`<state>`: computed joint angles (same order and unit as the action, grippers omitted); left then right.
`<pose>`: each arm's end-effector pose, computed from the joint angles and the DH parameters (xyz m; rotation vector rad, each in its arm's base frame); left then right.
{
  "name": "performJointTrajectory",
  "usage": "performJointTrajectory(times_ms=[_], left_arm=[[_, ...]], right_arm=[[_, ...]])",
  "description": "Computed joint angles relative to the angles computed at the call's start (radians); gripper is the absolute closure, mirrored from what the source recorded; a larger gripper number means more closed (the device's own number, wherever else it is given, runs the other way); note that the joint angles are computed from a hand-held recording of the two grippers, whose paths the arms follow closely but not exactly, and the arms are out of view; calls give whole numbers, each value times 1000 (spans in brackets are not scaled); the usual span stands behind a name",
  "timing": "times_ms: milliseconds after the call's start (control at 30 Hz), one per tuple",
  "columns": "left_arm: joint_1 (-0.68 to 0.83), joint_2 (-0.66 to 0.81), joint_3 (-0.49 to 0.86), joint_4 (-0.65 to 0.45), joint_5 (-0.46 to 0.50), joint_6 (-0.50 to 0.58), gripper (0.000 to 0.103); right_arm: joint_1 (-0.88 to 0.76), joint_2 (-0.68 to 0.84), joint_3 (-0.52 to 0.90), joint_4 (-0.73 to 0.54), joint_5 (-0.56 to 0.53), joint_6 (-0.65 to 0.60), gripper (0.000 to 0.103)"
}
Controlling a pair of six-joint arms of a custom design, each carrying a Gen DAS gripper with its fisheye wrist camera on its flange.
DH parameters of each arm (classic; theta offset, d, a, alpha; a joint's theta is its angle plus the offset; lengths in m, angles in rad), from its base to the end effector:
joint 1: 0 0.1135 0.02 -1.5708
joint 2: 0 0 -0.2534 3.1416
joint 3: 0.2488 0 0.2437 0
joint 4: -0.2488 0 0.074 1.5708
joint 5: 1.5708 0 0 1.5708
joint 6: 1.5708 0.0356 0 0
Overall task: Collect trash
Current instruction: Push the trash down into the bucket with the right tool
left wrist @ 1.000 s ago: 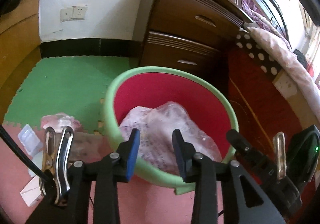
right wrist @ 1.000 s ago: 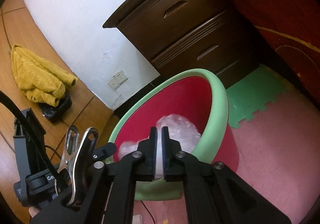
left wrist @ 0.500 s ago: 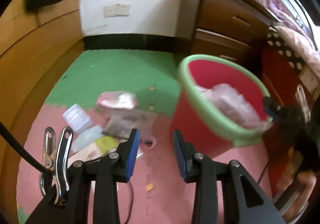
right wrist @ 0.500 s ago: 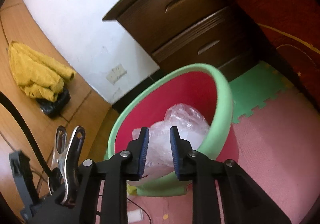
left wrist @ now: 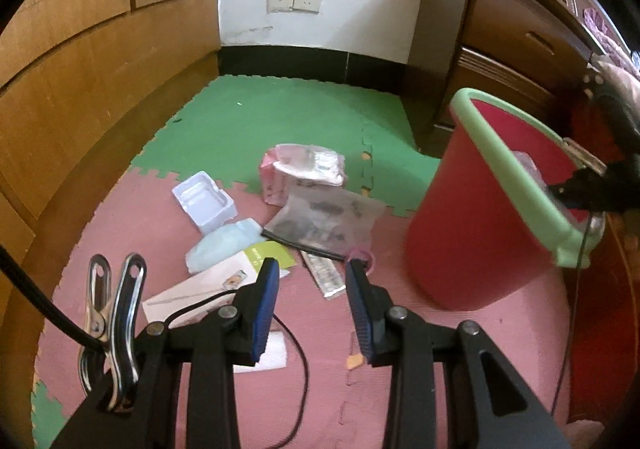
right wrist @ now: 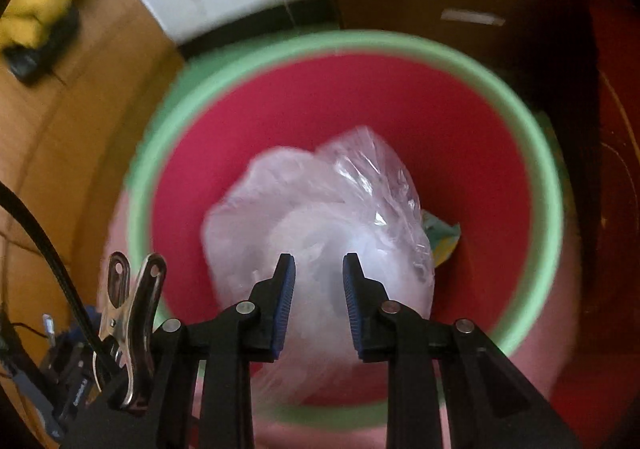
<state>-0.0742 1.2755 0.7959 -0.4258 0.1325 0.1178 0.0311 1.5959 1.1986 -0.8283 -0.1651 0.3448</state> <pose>0.2499 -0.0233 0.2142 0.2931 2.4533 -0.1452 0.3040 0.0153 0.2281 0.3998 2.7877 0.3206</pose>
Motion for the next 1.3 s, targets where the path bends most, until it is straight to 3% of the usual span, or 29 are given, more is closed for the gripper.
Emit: performJointTrajectory(times_ms=[200, 400, 667, 967, 1300], left_arm=[[9, 19, -18, 40, -6, 23, 67], [18, 55, -12, 51, -2, 27, 67], [27, 83, -5, 58, 3, 21, 67], [50, 78, 0, 50, 14, 11, 67], [106, 10, 15, -10, 41, 1, 67]], right_arm=[[-26, 345, 317, -253, -41, -46, 70], [-19, 553, 556, -394, 0, -64, 64], [-20, 718, 643, -440, -2, -93, 61], [-20, 646, 602, -411, -1, -49, 61], [-59, 324, 445, -336, 84, -65, 59]])
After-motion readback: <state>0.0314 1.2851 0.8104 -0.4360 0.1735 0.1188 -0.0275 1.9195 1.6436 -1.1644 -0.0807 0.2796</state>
